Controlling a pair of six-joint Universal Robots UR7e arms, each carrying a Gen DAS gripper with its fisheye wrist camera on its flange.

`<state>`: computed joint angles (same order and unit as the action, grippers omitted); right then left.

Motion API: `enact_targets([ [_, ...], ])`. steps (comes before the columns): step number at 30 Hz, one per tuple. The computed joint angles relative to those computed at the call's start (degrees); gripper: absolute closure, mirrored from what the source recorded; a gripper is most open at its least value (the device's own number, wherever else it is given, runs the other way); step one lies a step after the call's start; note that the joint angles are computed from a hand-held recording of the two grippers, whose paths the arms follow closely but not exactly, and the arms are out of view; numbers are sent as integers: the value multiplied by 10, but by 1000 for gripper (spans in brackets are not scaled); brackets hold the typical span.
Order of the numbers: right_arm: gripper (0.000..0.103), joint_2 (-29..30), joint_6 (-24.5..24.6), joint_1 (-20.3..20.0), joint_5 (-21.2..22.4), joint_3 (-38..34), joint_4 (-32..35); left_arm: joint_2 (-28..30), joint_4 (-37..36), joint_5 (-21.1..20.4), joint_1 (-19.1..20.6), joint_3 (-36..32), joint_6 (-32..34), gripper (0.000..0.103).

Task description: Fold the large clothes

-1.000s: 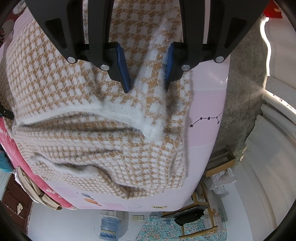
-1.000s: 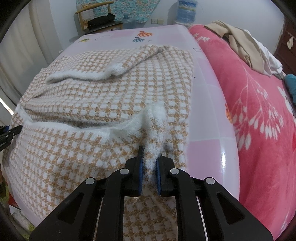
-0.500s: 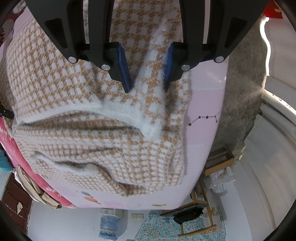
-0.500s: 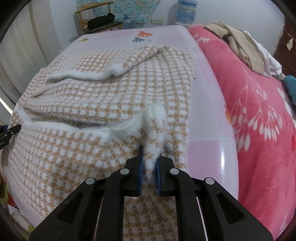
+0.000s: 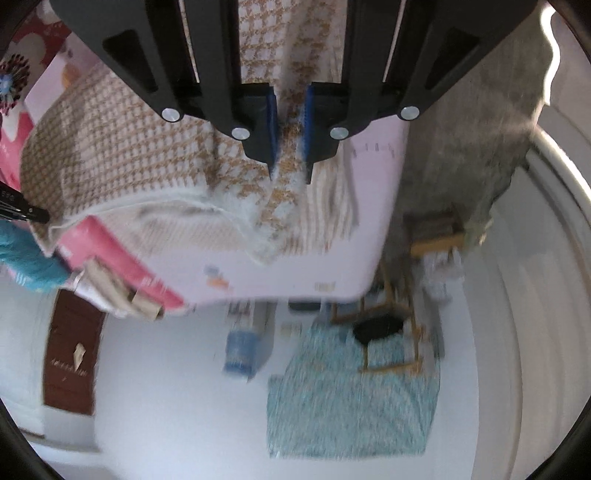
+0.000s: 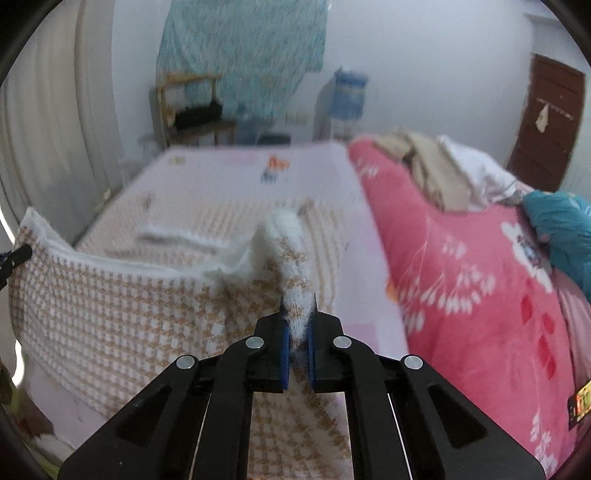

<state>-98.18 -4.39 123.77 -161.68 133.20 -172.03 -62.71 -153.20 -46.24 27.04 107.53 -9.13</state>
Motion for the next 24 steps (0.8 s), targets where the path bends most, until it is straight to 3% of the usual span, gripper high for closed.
enact_targets([
  [3,98,36,-120,-1,9,-33,-128,23,-40,7,3,-38,54,92],
  [6,98,71,-235,-26,42,-80,-222,57,-69,1,19,-91,100,92],
  [10,98,99,-291,-89,113,-144,-239,127,-64,-20,54,-199,139,92],
  [12,98,109,-283,-127,150,-170,-212,169,-43,-30,74,-262,151,92],
  [17,98,144,-240,-228,219,-227,-116,280,90,-54,129,-429,118,92],
  [21,97,146,-165,-300,279,-244,-12,347,237,-75,168,-538,46,91],
  [24,92,129,-107,-350,350,-245,48,371,331,-143,204,-596,-48,84],
])
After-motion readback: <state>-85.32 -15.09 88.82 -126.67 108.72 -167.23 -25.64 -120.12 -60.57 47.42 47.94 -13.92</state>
